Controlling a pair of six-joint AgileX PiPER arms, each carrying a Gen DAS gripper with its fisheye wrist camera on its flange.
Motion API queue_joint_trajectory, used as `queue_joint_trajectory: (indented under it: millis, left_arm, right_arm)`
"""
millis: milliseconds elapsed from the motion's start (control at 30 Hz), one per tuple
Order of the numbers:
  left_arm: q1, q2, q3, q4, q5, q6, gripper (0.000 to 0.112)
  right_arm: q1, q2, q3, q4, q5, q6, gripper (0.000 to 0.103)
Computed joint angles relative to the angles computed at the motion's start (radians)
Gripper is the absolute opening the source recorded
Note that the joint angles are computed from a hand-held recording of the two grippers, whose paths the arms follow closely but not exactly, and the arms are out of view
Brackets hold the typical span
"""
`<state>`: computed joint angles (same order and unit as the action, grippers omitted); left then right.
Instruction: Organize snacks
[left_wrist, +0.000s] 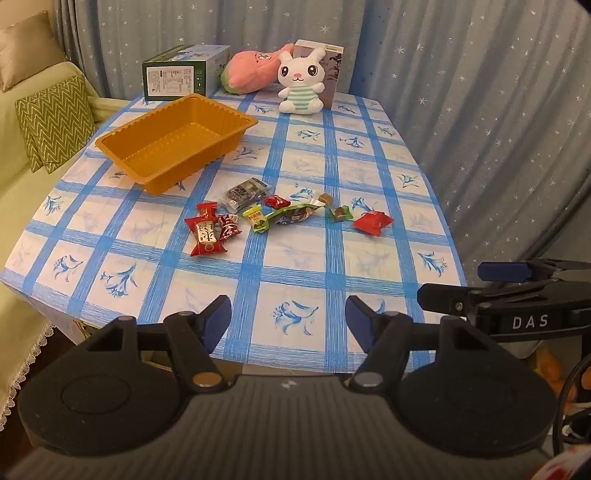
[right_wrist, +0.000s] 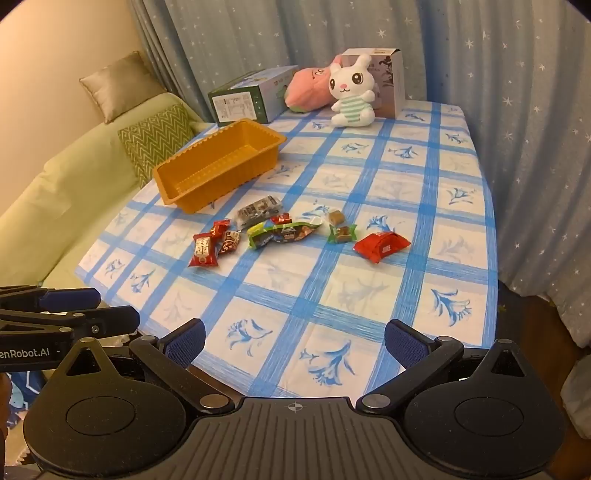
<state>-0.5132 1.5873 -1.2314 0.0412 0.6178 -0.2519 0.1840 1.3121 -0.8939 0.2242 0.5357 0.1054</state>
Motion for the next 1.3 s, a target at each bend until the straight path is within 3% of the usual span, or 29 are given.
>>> queue_joint_trajectory:
  millis: [1300]
  left_arm:
    - [-0.024, 0.028, -0.021, 0.022, 0.001, -0.03, 0.066]
  right_arm:
    - [-0.074, 0.032, -0.023, 0.103, 0.014, -0.133, 0.103]
